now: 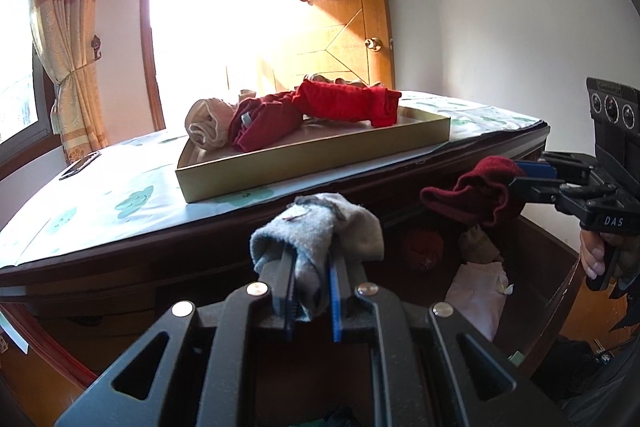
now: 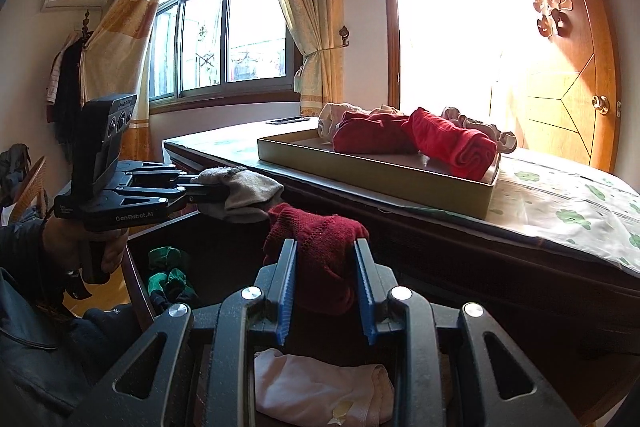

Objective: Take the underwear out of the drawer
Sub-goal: 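Carry the grey and dark red cloths up over the tan tray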

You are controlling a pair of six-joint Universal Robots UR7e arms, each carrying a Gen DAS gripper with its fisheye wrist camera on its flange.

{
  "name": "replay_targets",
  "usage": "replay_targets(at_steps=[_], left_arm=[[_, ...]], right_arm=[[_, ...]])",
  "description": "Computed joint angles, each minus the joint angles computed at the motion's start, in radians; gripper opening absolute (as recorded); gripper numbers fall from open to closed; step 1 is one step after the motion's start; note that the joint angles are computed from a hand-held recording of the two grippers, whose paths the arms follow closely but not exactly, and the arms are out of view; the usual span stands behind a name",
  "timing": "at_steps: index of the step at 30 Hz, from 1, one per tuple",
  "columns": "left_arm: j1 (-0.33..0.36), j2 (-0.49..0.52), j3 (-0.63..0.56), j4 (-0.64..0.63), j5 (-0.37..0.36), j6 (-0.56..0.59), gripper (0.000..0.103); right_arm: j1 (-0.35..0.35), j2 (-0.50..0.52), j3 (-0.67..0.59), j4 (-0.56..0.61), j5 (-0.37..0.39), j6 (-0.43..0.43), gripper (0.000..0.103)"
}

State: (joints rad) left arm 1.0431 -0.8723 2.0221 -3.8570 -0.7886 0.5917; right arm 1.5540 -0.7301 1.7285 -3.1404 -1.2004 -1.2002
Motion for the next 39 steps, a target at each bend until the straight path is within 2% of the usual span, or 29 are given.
replay_targets(at_steps=[16, 29, 39], left_arm=[[-0.006, 0.024, 0.001, -0.098, -0.026, 0.016, 0.01], [-0.02, 0.058, -0.008, -0.153, -0.049, 0.018, 0.01], [-0.025, 0.063, -0.008, -0.188, -0.064, 0.02, 0.011]], right_arm=[[-0.018, -0.007, 0.021, -0.017, 0.075, -0.04, 0.03], [-0.033, -0.019, 0.038, -0.017, 0.138, -0.049, 0.03], [-0.052, -0.029, 0.041, -0.005, 0.215, -0.037, 0.03]])
